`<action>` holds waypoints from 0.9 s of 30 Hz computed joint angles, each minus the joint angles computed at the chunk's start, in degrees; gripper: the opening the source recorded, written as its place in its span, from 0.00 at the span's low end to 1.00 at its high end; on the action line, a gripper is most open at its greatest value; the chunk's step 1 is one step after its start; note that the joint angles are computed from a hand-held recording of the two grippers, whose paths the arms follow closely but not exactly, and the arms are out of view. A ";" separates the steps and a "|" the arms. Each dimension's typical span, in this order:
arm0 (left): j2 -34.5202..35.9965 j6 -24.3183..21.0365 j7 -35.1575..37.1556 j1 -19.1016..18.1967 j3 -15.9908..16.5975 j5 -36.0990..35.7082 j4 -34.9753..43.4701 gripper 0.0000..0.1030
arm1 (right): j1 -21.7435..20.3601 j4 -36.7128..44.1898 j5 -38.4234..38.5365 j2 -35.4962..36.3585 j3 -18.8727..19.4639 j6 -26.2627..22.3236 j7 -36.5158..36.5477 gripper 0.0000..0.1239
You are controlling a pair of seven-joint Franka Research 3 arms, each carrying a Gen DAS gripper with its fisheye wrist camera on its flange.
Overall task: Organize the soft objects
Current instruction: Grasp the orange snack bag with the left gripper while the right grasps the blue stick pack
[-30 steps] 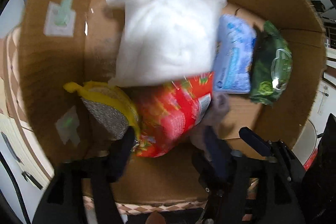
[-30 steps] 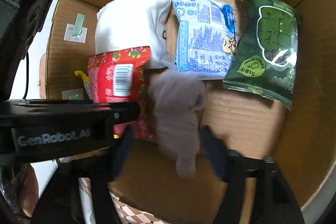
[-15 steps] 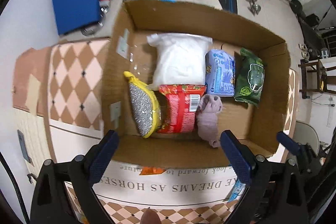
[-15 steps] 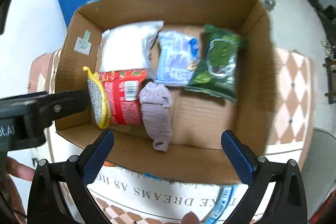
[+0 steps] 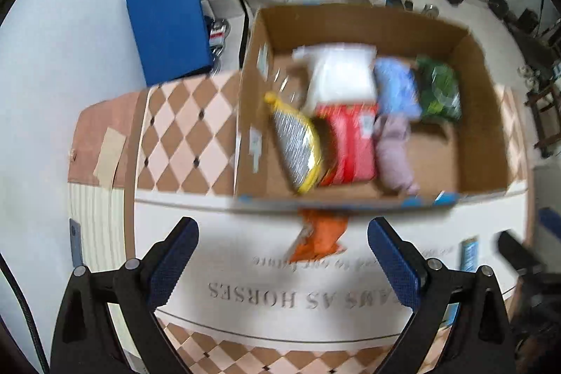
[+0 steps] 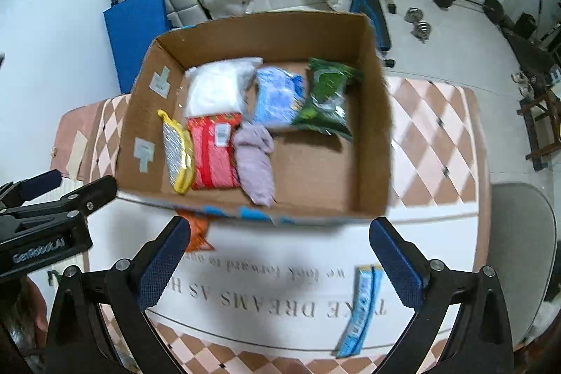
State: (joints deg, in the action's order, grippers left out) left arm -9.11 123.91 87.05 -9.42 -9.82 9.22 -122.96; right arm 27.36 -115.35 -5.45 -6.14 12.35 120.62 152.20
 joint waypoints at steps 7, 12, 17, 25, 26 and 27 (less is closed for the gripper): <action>4.19 -2.39 0.98 0.79 0.39 -1.17 -3.63 0.96 | 1.15 -15.83 9.08 -7.43 1.22 2.30 5.89 0.83; 9.02 -1.08 1.12 0.53 -0.48 -0.43 -2.92 0.96 | 1.72 -23.29 15.07 -7.95 1.67 5.81 7.23 0.83; 13.41 0.83 0.44 0.08 -1.20 1.09 -2.01 0.96 | 2.01 -27.28 17.73 -8.42 1.60 7.77 7.96 0.83; 15.84 0.86 1.47 0.47 -1.61 -2.00 -1.62 0.55 | 2.12 -30.57 20.24 -8.97 1.04 8.98 6.70 0.83; 15.41 1.49 1.31 0.62 -1.55 -2.56 -2.22 0.55 | 2.16 -31.14 20.65 -9.15 1.00 9.31 6.46 0.83; 14.80 2.19 1.13 0.81 -1.46 -3.23 -2.97 0.54 | 2.24 -31.72 21.07 -9.30 0.99 9.53 6.20 0.83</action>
